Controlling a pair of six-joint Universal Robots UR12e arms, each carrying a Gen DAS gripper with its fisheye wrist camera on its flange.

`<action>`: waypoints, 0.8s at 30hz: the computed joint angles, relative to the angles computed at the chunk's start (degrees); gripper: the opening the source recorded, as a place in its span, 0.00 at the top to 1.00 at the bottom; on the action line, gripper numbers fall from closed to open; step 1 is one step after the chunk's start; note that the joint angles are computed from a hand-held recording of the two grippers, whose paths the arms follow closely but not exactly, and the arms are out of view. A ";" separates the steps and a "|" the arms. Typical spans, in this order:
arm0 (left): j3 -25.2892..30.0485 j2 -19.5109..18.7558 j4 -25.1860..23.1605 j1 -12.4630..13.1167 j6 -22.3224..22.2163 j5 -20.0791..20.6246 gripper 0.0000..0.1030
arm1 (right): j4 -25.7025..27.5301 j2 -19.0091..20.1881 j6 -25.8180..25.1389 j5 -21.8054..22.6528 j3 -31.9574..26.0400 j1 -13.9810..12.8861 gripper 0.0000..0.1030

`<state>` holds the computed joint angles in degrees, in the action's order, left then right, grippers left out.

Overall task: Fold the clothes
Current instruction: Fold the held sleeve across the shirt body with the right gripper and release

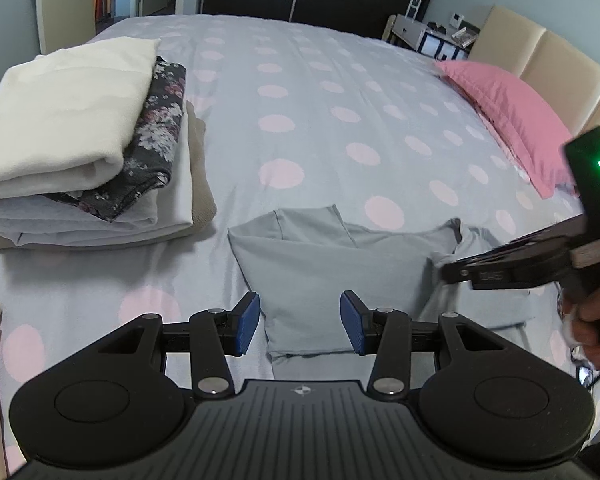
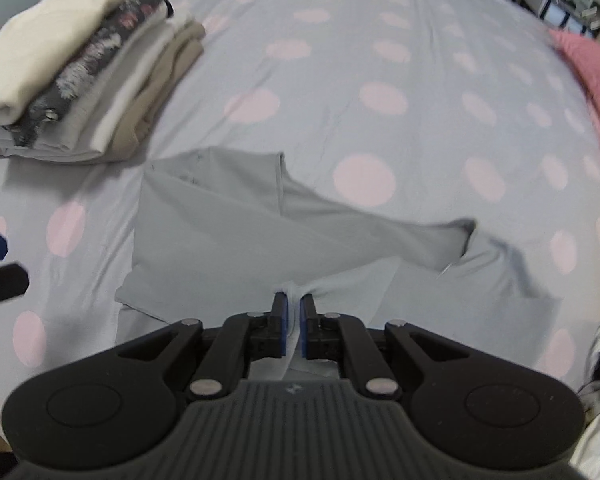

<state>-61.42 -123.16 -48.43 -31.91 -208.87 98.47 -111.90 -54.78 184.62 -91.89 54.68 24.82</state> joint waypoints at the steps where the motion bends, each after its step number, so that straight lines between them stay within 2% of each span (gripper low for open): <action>1: 0.21 -0.16 -0.35 -0.08 0.40 0.00 0.59 | -0.38 0.05 0.40 0.62 0.30 -0.08 0.88; 2: 0.37 -0.28 -0.65 -0.18 0.88 0.04 0.59 | -0.91 -0.03 0.55 1.11 0.74 -0.15 0.87; 4: 0.77 -0.56 -1.39 -0.36 1.72 0.53 0.59 | -2.13 -0.41 0.36 2.31 1.79 -0.38 0.73; 5: 0.98 -0.70 -1.77 -0.48 2.02 0.88 0.58 | -2.91 -0.66 0.27 2.63 2.38 -0.49 0.70; 10: 1.76 -1.30 -3.19 -0.54 2.60 1.12 0.57 | -7.17 -2.59 2.45 5.17 6.46 -1.83 0.60; 12: 2.02 -1.50 -3.57 -0.50 2.60 1.01 0.57 | -9.48 -3.51 4.48 6.43 8.53 -2.49 0.58; 16: 2.46 -1.83 -4.06 -0.50 2.88 0.84 0.57 | -14.94 -4.68 9.11 11.10 11.85 -3.72 0.47; 19: 2.48 -1.92 -4.04 -0.49 3.22 0.42 0.57 | -15.32 -4.69 10.00 13.05 12.15 -4.02 0.46; 21: 2.49 -1.93 -4.24 -0.52 3.15 0.38 0.57 | -14.43 -4.47 9.12 11.15 11.81 -3.65 0.46; 24: 2.54 -1.92 -4.57 -0.54 2.78 0.43 0.57 | -13.18 -4.26 9.18 10.24 12.08 -3.64 0.58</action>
<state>-58.88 -125.08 -52.99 -32.45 -206.09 98.91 -125.08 -59.04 193.80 -81.65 66.76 21.17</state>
